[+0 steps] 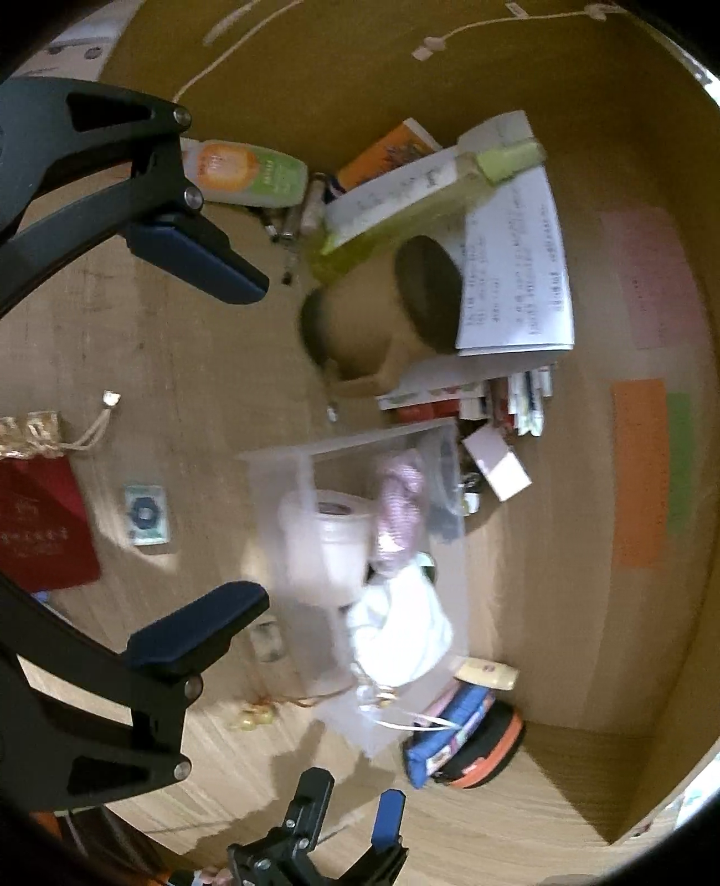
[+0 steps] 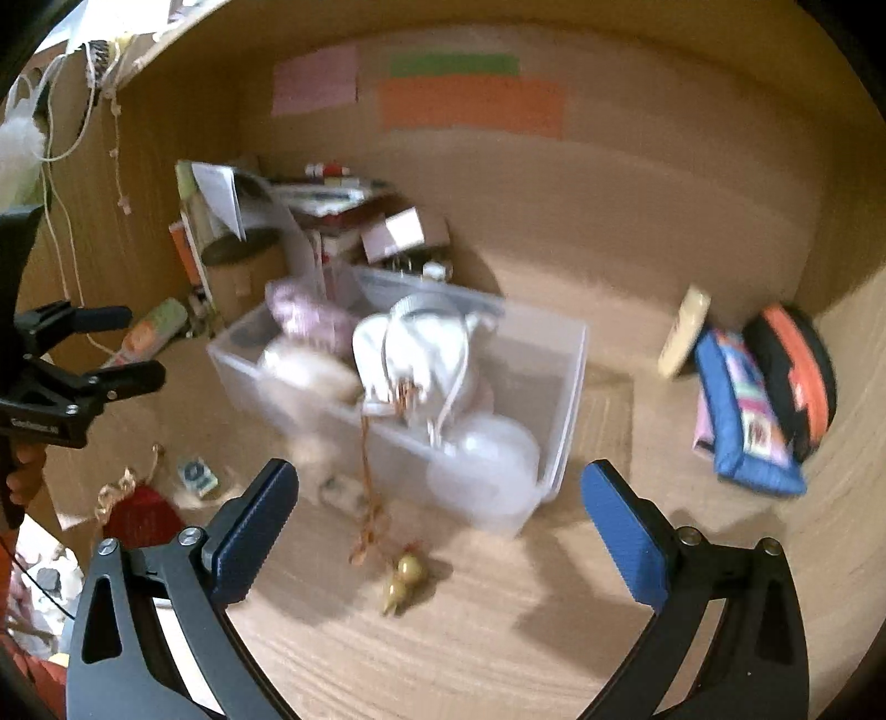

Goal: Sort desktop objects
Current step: 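Withdraw both open tools from the box toward the remaining small items, then grasp the small patterned square tile with the left tool while the right tool grasps the gold gourd pendant, then carry the tile and gourd pendant toward the box and open the right tool over it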

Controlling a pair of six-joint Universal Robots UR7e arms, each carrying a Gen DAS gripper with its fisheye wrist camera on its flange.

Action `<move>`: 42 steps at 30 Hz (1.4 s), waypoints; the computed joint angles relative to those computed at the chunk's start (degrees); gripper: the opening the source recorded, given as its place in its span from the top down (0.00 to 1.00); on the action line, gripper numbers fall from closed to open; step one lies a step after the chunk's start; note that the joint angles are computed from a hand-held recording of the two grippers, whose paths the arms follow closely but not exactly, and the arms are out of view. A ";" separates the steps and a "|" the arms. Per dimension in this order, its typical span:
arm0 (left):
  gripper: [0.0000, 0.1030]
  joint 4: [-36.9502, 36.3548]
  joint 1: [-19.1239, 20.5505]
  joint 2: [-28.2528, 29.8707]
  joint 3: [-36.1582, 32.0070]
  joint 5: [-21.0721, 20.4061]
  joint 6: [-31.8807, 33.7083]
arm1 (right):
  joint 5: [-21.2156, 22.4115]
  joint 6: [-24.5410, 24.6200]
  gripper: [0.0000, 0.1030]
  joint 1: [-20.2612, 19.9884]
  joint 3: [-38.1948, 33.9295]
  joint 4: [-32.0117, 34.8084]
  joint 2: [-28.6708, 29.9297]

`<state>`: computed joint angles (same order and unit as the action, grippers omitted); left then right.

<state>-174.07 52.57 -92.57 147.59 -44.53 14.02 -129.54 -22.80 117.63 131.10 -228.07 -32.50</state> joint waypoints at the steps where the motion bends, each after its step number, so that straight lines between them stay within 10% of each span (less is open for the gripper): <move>1: 0.01 0.71 0.13 -0.24 0.42 0.10 -0.30 | -0.15 0.55 0.01 -0.32 0.25 0.15 0.21; 13: 0.01 6.33 4.75 5.05 1.50 -3.06 -3.06 | 1.24 2.46 0.04 -5.22 1.00 3.45 3.36; 18: 0.02 2.37 4.46 6.48 3.14 -2.89 -1.31 | 4.98 3.73 0.36 -7.64 1.49 8.15 2.16; 29: 0.67 2.34 6.01 7.21 3.27 -5.86 -0.77 | 5.85 1.82 0.77 -7.43 1.29 9.43 2.89; 42: 0.68 -1.21 3.87 2.87 4.63 -7.15 -0.17 | 6.28 -0.09 0.77 -4.87 2.63 2.83 1.37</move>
<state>-175.28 56.44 -89.70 152.22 -51.68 13.85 -123.26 -22.89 112.76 133.73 -225.24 -31.13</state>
